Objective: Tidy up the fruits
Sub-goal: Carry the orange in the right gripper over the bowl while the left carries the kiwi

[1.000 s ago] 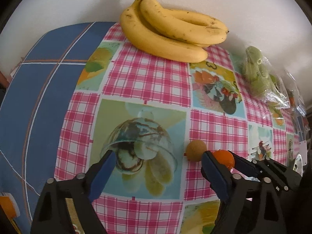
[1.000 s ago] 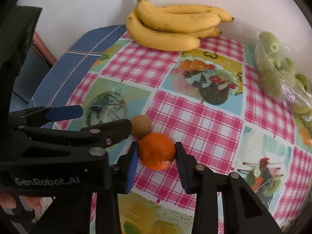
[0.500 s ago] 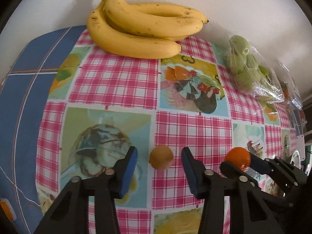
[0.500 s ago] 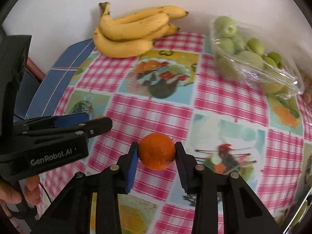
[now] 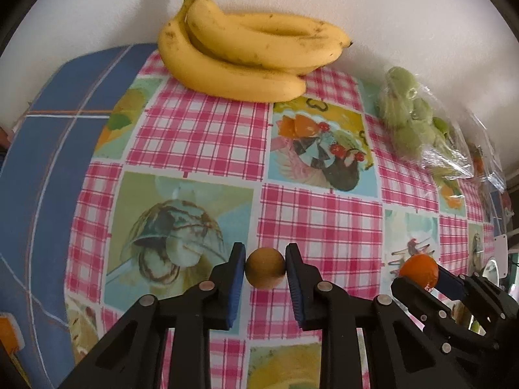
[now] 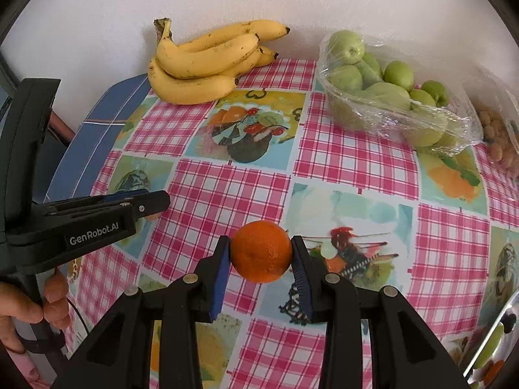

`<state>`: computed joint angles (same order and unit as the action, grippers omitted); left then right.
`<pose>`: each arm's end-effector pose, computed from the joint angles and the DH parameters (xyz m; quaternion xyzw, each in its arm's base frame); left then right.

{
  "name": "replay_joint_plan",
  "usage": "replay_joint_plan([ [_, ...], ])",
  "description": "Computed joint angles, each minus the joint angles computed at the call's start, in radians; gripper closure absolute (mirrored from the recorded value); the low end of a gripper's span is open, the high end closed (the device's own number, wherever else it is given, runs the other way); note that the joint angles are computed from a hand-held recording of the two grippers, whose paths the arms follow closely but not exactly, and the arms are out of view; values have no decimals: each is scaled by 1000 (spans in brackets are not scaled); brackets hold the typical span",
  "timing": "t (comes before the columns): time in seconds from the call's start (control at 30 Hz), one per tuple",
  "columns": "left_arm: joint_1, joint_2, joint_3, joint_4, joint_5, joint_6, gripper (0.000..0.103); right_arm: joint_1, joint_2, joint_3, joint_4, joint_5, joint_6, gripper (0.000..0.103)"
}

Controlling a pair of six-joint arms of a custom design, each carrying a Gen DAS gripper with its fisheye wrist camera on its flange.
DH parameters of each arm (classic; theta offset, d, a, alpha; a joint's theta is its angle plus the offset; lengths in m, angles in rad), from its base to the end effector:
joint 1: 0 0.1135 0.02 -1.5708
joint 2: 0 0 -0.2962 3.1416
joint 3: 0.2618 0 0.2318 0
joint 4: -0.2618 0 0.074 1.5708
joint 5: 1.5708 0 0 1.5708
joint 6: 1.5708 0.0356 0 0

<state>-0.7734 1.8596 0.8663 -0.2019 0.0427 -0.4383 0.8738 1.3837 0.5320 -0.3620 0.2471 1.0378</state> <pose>0.2258 -0.2226 0.1407 0.1677 0.9678 -0.1235 0.1415 0.1321 0.1443 0.1739 0.1018 0.9715 0.0740 0.2007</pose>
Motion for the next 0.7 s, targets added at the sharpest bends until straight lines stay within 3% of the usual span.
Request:
replay_joint_plan([
  [0.13,-41,-85,-18,-40,-20,-51,76,51,-72,30,-112,29,57,65],
  [0.33,-156,-232,-24,-143,-74,-162,76,234,-168,109,-348,105,266,64],
  [0.57,-326,-335,-31,-223,-155,-333,76,524,-207,193,-616,186,629,64],
  [0.7,-441,-372,-39,-246,-212,-451,76,739,-208,222,-775,212,919,64],
])
